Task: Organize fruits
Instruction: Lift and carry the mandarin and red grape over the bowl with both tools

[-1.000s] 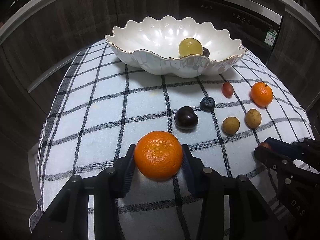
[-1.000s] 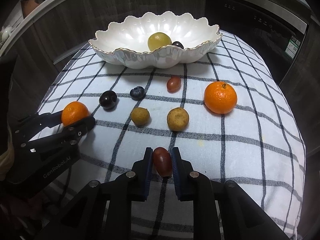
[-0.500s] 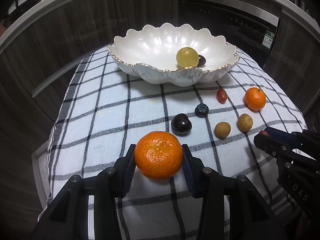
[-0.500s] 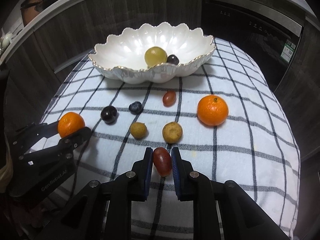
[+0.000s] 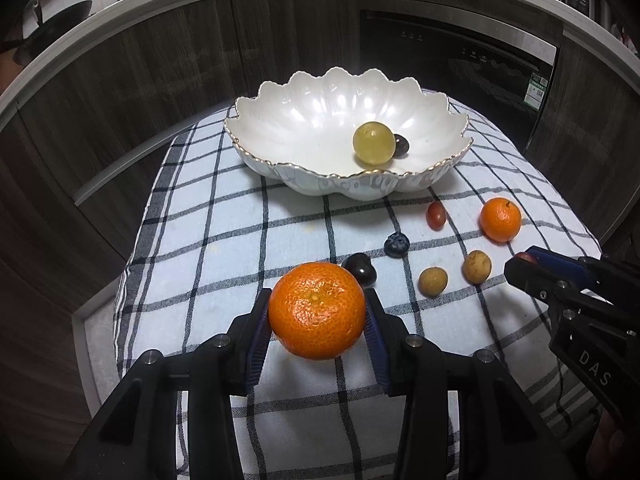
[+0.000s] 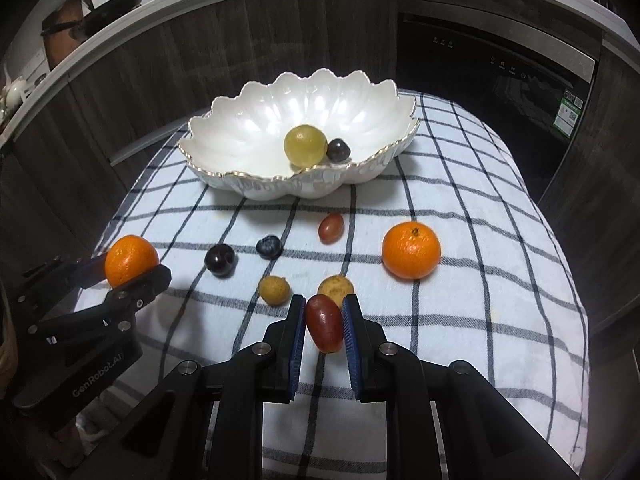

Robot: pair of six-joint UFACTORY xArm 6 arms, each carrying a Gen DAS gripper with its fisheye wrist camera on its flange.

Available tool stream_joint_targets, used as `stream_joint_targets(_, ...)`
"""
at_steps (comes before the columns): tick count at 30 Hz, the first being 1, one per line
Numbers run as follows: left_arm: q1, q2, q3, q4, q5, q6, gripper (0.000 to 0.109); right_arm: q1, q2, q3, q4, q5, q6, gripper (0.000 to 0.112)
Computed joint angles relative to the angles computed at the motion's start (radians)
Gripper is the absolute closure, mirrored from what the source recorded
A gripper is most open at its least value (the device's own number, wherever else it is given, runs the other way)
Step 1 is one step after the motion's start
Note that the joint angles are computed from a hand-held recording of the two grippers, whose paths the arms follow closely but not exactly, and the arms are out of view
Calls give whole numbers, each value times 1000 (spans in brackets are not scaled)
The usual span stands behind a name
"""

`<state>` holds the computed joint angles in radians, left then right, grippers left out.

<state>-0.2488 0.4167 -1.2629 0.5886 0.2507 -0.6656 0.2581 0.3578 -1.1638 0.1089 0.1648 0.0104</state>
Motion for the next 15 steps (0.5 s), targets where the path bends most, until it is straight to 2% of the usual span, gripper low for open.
stream_joint_targets(15,-14,2,-62,-72,39,55,65,-17,4,-53,-17,-7,5,92)
